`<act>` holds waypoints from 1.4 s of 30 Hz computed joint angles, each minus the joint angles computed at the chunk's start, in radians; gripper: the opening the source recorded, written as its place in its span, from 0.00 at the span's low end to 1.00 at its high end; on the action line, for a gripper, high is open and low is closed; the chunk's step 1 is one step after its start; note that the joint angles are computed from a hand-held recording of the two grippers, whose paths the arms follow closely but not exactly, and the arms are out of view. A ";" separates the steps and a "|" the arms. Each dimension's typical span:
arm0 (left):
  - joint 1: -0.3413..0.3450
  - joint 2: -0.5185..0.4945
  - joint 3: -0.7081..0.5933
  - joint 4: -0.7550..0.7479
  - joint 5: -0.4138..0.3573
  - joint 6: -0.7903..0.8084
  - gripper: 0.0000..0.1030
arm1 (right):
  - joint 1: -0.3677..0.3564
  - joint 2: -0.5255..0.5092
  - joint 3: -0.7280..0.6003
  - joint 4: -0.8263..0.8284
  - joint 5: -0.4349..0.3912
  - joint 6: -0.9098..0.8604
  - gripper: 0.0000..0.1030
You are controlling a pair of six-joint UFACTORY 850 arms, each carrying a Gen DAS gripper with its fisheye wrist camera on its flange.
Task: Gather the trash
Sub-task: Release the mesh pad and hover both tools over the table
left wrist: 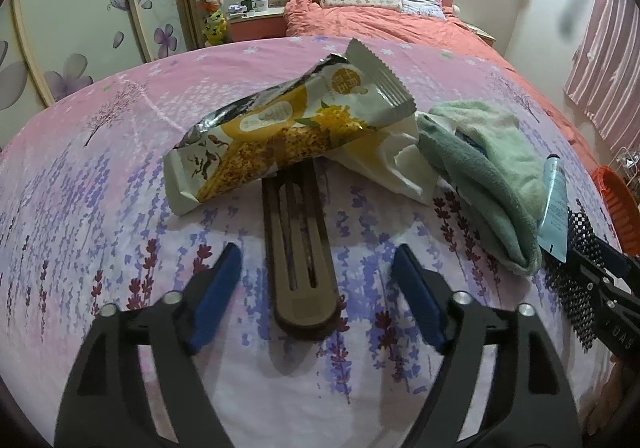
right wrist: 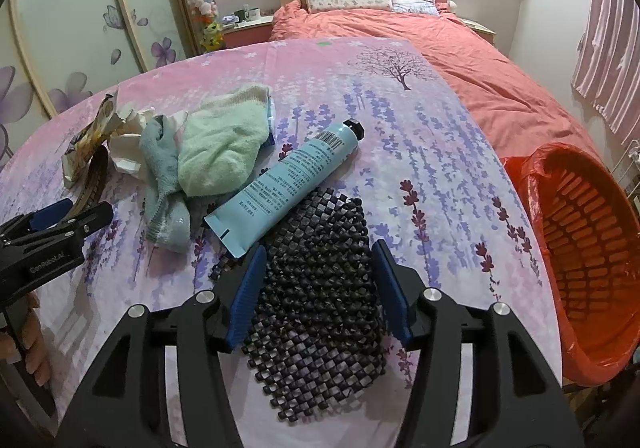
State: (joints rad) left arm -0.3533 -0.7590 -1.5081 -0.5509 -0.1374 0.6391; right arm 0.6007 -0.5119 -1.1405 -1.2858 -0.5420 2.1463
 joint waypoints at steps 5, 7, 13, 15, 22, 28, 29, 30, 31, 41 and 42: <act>-0.006 -0.013 -0.017 0.141 -0.021 -0.135 0.97 | 0.002 -0.005 -0.008 0.024 -0.016 -0.022 0.61; -0.006 -0.012 -0.015 0.149 -0.019 -0.145 0.97 | 0.002 -0.021 -0.031 0.129 -0.072 -0.081 0.94; -0.004 -0.011 -0.012 0.152 -0.017 -0.148 0.97 | -0.005 -0.011 -0.012 0.144 -0.064 -0.055 0.94; -0.005 -0.010 -0.012 0.153 -0.017 -0.149 0.97 | -0.001 -0.014 -0.018 0.142 -0.067 -0.052 0.89; -0.003 -0.001 0.006 0.071 -0.016 -0.048 0.97 | 0.021 -0.016 -0.020 0.044 -0.027 -0.009 0.64; 0.007 0.015 0.033 -0.122 -0.027 0.177 0.97 | 0.021 -0.011 -0.014 0.054 -0.033 -0.025 0.65; 0.007 0.016 0.035 -0.120 -0.026 0.175 0.97 | 0.020 -0.008 -0.012 0.054 -0.032 -0.027 0.65; 0.006 0.016 0.035 -0.112 -0.025 0.167 0.97 | 0.017 -0.004 -0.006 0.046 -0.025 -0.017 0.66; 0.006 0.017 0.036 -0.097 -0.023 0.152 0.97 | 0.021 -0.010 -0.015 0.051 -0.027 -0.018 0.66; 0.007 0.018 0.037 -0.095 -0.024 0.151 0.97 | 0.006 0.000 -0.001 0.041 -0.019 -0.019 0.67; 0.007 0.017 0.036 -0.093 -0.024 0.149 0.97 | 0.006 0.000 -0.001 0.042 -0.019 -0.019 0.67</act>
